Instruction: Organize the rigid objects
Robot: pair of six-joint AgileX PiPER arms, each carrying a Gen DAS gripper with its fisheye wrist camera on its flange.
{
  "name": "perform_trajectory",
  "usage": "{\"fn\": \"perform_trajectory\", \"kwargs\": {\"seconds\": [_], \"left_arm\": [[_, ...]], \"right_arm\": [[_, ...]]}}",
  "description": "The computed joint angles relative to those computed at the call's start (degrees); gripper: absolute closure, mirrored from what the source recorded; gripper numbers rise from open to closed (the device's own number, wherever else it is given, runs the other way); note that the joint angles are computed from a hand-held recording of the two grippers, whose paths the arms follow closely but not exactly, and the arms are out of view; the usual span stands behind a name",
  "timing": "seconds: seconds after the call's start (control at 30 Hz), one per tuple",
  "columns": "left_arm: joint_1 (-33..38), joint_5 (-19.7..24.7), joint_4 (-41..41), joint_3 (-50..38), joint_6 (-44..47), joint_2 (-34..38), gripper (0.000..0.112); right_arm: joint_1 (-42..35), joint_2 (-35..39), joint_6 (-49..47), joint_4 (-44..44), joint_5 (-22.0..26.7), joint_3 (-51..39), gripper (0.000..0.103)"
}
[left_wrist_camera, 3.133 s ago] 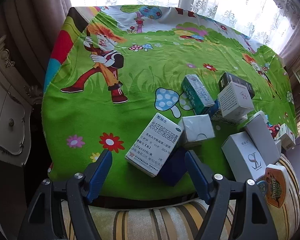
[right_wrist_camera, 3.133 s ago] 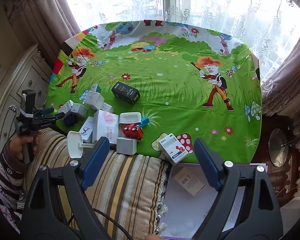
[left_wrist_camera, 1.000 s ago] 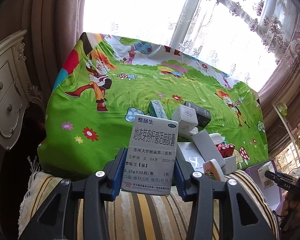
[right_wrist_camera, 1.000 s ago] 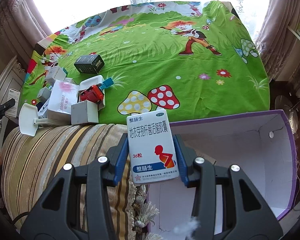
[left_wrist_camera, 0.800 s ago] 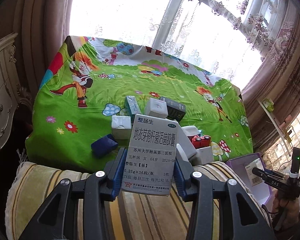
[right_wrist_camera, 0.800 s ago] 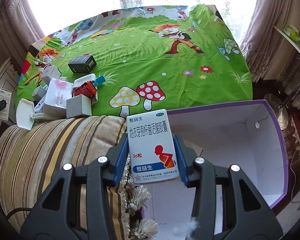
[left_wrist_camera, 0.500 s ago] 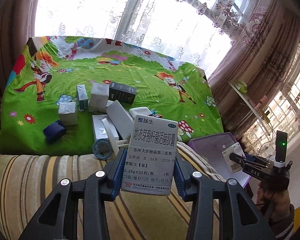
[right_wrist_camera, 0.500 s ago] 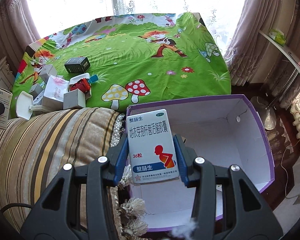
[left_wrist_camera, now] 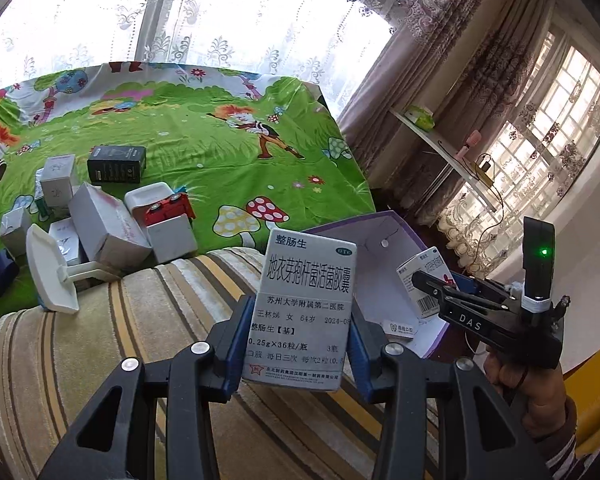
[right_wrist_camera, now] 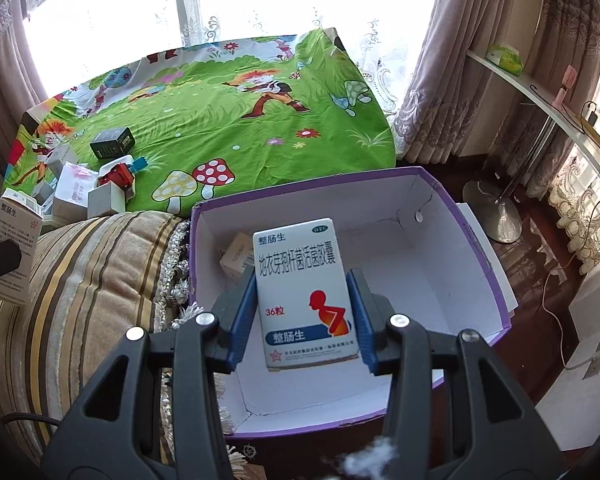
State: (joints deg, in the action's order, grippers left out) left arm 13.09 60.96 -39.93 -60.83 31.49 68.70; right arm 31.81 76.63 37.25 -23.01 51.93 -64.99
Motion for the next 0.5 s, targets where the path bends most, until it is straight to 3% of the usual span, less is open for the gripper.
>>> {"fn": "perform_trajectory", "kwargs": {"seconds": [0.33, 0.43, 0.5], "left_arm": [[-10.6, -3.9, 2.0, -2.3, -4.1, 3.3, 0.066], [-12.7, -4.5, 3.1, -2.4, -4.5, 3.6, 0.053], [-13.8, -5.2, 4.5, -2.3, -5.3, 3.1, 0.044]], "right_arm": [[-3.7, -1.8, -0.5, 2.0, -0.9, 2.1, 0.054], [-4.4, -2.2, -0.6, 2.7, -1.0, 2.4, 0.051], [-4.6, -2.6, -0.3, 2.4, -1.0, 2.8, 0.044]]}}
